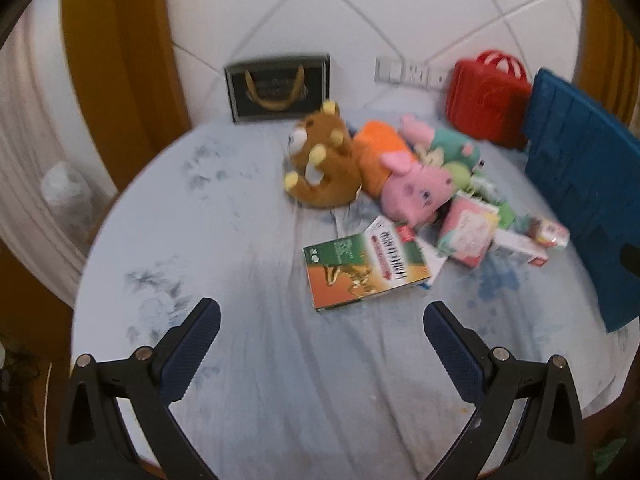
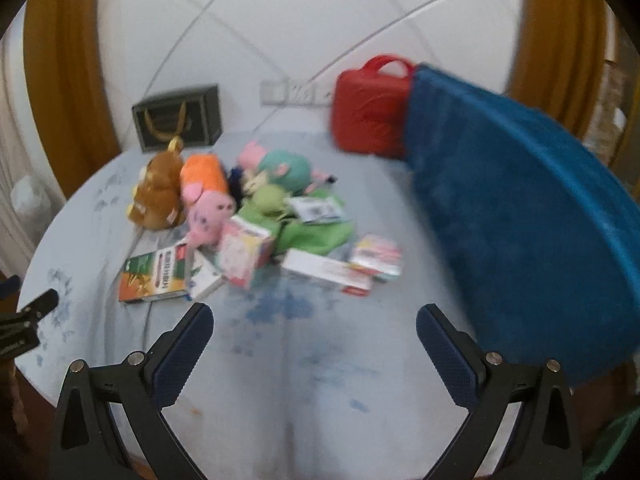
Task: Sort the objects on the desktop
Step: 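Move both tools toward the medicine boxes on the table, then grasp the green-orange Buluofen box with left tool while right tool grasps white paracetamol box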
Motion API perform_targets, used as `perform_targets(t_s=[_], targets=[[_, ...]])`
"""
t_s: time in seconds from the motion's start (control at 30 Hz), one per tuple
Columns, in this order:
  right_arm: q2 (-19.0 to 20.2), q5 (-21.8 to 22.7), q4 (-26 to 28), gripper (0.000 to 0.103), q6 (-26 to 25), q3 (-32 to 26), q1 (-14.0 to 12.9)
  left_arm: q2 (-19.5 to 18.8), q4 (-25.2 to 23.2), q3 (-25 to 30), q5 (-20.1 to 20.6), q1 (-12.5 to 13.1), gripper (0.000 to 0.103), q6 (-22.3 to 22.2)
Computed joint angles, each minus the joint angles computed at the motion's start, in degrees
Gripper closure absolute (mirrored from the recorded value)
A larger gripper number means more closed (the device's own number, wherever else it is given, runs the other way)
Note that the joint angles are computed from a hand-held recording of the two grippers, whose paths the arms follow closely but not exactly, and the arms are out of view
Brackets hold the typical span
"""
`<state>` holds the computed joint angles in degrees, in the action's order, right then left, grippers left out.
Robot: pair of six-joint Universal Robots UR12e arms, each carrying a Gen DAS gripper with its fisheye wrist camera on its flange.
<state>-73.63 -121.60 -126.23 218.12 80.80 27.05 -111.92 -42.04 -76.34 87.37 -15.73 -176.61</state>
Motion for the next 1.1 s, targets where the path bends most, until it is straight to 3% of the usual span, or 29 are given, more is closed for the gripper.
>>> perform_targets(t_s=[0.1,0.33,0.47,0.57,0.7,0.8,0.93,1.0,1.1], targets=[[3.29,2.03,1.06,0.000,1.14,-3.29,-0.69,-2.90,-2.92,2.96,-2.09,0.49,0.000,3.20],[6.71,7.20,3.58,0.000,2.24,-5.16,-2.33,-10.27,-9.67,10.78,-5.96,0.21,0.000,10.21],[9.05,11.71,4.24,0.000,-0.69,-5.87,-3.44,-13.41,-10.33,14.34,-3.14,-0.40,0.000,9.54],[10.50,15.37,3.44,0.000,-2.13,-6.11,-3.92,-15.30,-9.27,16.80,-4.48,0.12,0.000,7.71],[12.79,18.88,4.55,0.000,-5.07,-8.10,-4.00,-20.42,-8.94,23.63,3.83,-0.76,0.000,4.87],[15.11,19.26,6.79,0.000,-6.57,-10.68,-3.70,-22.87,-16.09,27.83,5.11,-0.67,0.000,3.93],[18.02,14.96,9.62,0.000,-5.30,-14.45,-3.35,-20.13,-15.59,22.73,5.55,-0.03,0.000,5.27],[18.29,13.83,7.33,0.000,-4.53,-14.71,-3.38,-18.46,-16.30,20.08,5.05,0.56,0.000,5.56],[18.76,18.57,1.17,0.000,-5.84,-14.84,-4.11,-15.63,-14.29,15.83,3.43,1.47,0.000,5.00]])
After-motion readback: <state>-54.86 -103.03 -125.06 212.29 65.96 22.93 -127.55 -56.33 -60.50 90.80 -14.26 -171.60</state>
